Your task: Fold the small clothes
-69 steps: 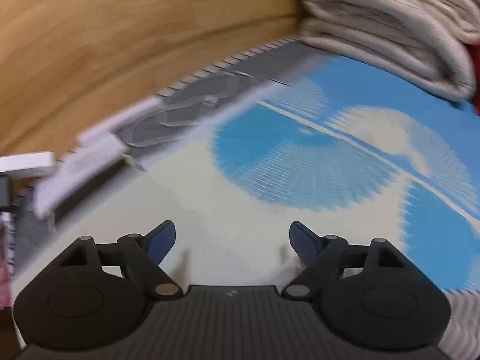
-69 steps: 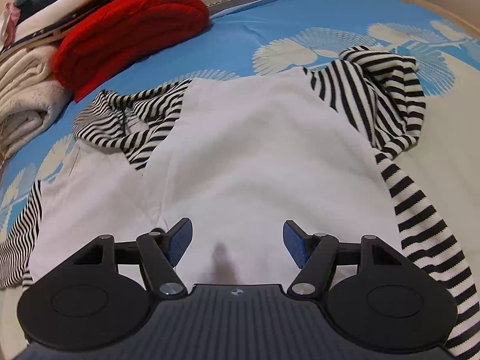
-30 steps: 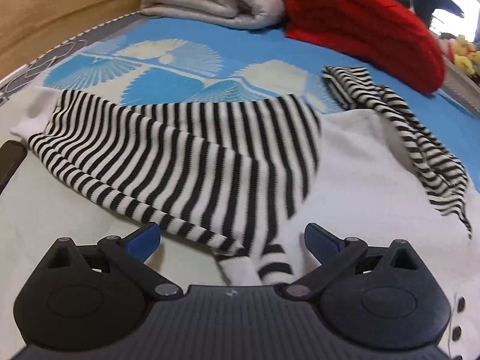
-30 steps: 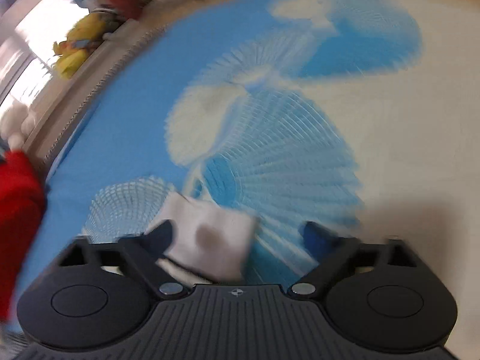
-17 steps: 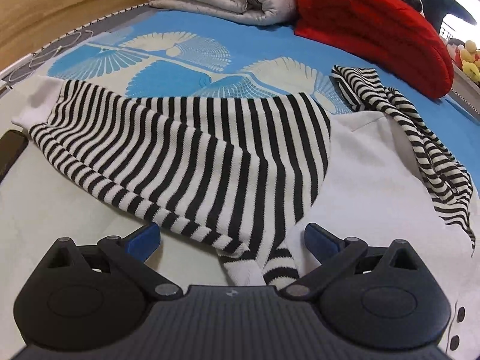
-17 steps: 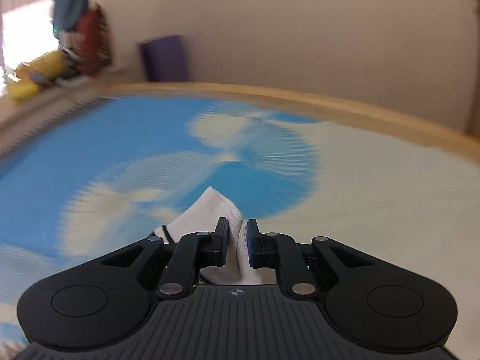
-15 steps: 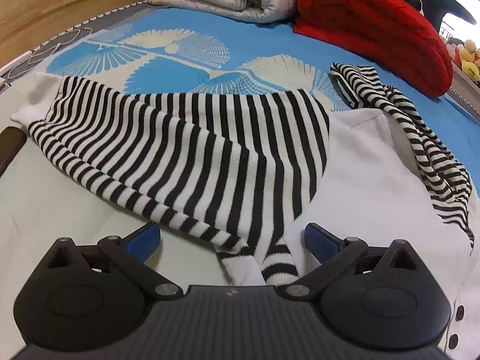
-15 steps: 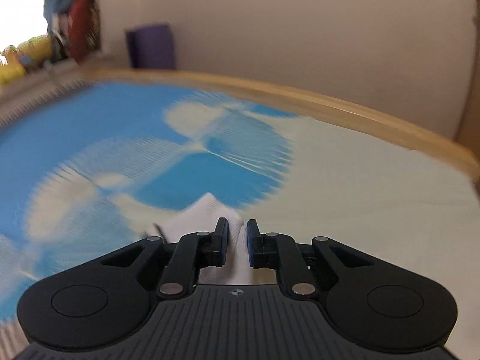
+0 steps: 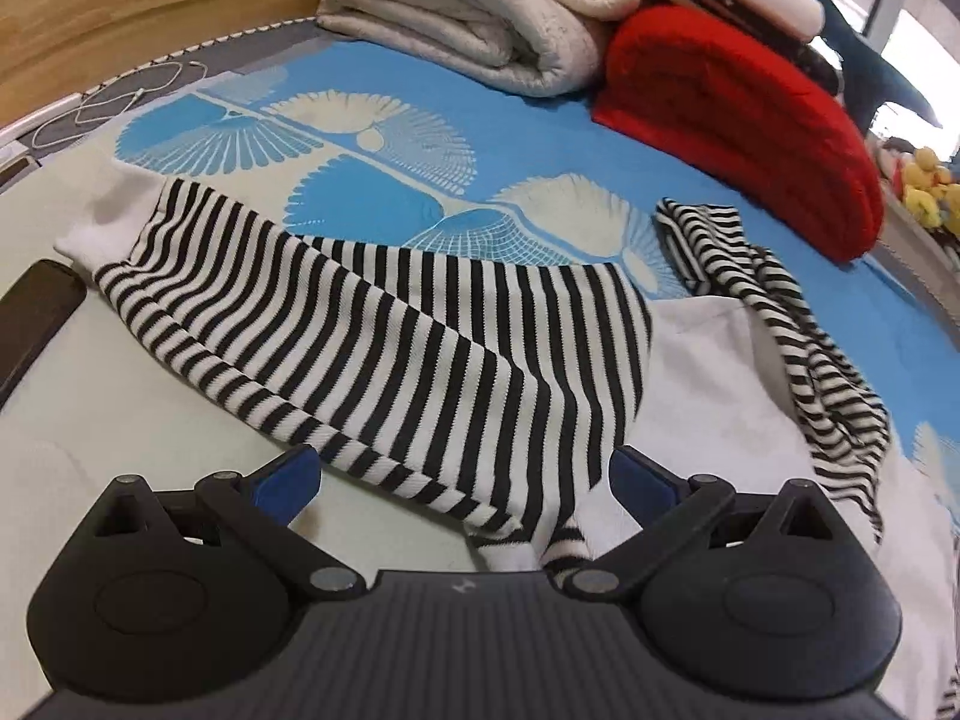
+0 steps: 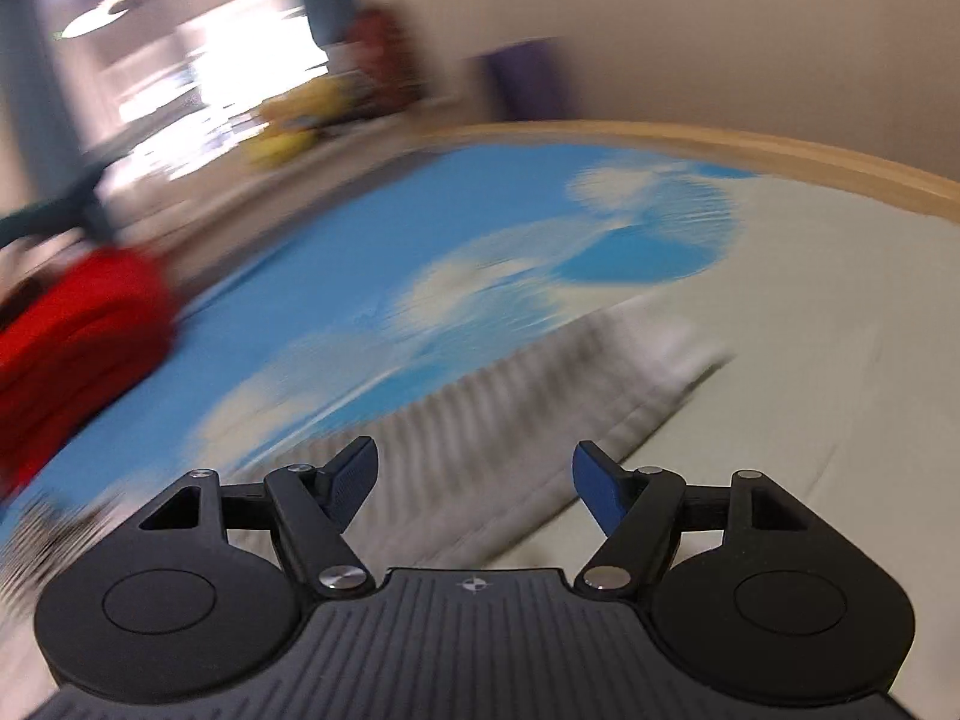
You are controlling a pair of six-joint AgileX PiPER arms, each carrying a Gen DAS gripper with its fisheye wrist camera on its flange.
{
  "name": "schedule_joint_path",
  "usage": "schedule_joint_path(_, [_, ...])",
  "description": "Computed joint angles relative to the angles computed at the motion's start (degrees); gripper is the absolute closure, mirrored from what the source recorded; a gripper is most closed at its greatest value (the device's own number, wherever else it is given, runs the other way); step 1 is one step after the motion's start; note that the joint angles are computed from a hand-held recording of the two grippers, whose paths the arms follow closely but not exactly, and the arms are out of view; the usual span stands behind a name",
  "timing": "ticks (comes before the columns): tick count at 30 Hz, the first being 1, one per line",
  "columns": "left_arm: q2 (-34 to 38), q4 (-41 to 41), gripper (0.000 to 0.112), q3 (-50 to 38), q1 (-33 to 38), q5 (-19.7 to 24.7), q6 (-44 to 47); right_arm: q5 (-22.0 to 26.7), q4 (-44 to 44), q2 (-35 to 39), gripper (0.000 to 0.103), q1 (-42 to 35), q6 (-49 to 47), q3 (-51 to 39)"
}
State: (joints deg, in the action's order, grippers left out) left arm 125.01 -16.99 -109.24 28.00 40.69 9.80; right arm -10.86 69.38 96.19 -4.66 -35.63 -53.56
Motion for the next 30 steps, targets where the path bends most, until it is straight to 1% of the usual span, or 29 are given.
schedule_joint_path(2, [-2.81,-4.14,0.010,3.87,1.75,-0.24,5.77,-1.86,-3.53,-7.17,0.029,7.45,4.07,6.73])
schedule_joint_path(3, [-4.29,-6.91,0.010,5.84,2.96,1.01,9.60,-3.41,-3.07,-10.79,0.028,12.34,3.34,9.84])
schedule_joint_path(5, [-7.63,-12.82,0.010,10.92,5.60,3.46,17.14,-5.95,2.06,-16.53,0.026,19.84,-2.67,13.20])
schedule_joint_path(6, [-8.86,-14.54,0.010,12.52,6.85,5.81,19.84,-9.84,3.56,-19.01,0.021,25.51,-3.36,15.44])
schedule_joint_path(7, [-10.01,-15.42,0.010,13.83,8.02,8.46,21.99,-13.71,3.62,-20.33,0.019,29.77,-1.76,17.30])
schedule_joint_path(8, [-11.31,-16.57,0.010,15.70,9.10,9.79,24.24,-18.17,5.96,-20.88,0.019,34.93,-1.76,18.37])
schedule_joint_path(9, [-13.41,-18.28,0.010,19.29,10.50,9.85,27.50,-22.36,9.97,-20.77,0.019,40.24,-2.51,19.08])
schedule_joint_path(10, [-15.14,-19.36,0.010,22.29,11.74,9.77,30.36,-25.34,12.57,-20.30,0.019,44.33,-2.10,19.40])
schedule_joint_path(11, [-16.71,-20.17,0.010,24.89,12.80,10.01,33.32,-27.01,12.87,-19.36,0.019,47.28,0.45,20.37])
schedule_joint_path(12, [-18.08,-21.17,0.010,27.19,13.89,10.74,37.01,-26.50,12.41,-18.54,0.019,47.93,2.08,21.08])
schedule_joint_path(13, [-19.13,-22.11,0.010,29.12,14.75,11.25,40.44,-24.74,11.09,-16.74,0.020,46.30,3.16,21.29])
schedule_joint_path(15, [-21.36,-24.55,0.012,33.03,16.30,11.94,47.13,-22.31,13.81,-15.06,0.021,46.05,-0.49,19.83])
schedule_joint_path(17, [-21.95,-26.57,0.015,34.94,17.08,13.64,51.75,-23.32,14.07,-14.28,0.022,47.74,-0.59,18.40])
schedule_joint_path(18, [-21.77,-27.21,0.016,35.49,17.20,14.71,53.29,-24.81,13.89,-13.58,0.022,48.59,-0.14,17.79])
schedule_joint_path(19, [-21.32,-27.28,0.018,35.46,16.84,15.35,53.54,-25.27,12.86,-12.40,0.022,48.60,0.97,17.34])
schedule_joint_path(21, [-20.26,-27.63,0.018,35.71,15.58,15.65,53.37,-24.72,13.69,-11.11,0.022,48.68,0.58,16.30])
schedule_joint_path(24, [-17.73,-28.44,0.021,34.59,13.62,15.72,51.51,-19.95,12.73,-10.09,0.022,46.13,0.95,15.72])
schedule_joint_path(25, [-16.91,-28.44,0.030,33.93,12.91,15.89,50.51,-18.21,10.93,-9.53,0.022,44.78,2.40,15.65])
schedule_joint_path(26, [-15.66,-29.04,0.050,32.87,12.45,17.17,50.04,-17.12,10.42,-9.10,0.022,44.26,3.04,15.30])
schedule_joint_path(27, [-14.33,-29.60,0.063,31.35,12.10,18.54,49.11,-16.14,9.58,-8.55,0.022,43.64,3.93,14.93])
schedule_joint_path(28, [-13.51,-30.00,0.092,30.50,11.75,18.82,47.86,-15.40,8.45,-7.91,0.022,43.05,4.97,14.57])
schedule_joint_path(29, [-13.17,-30.40,0.110,30.11,11.60,18.43,46.73,-14.87,8.07,-7.55,0.022,42.87,5.28,14.31])
schedule_joint_path(30, [-12.71,-31.01,0.110,29.39,11.89,18.70,45.69,-14.48,7.98,-7.27,0.023,42.88,5.19,14.01])
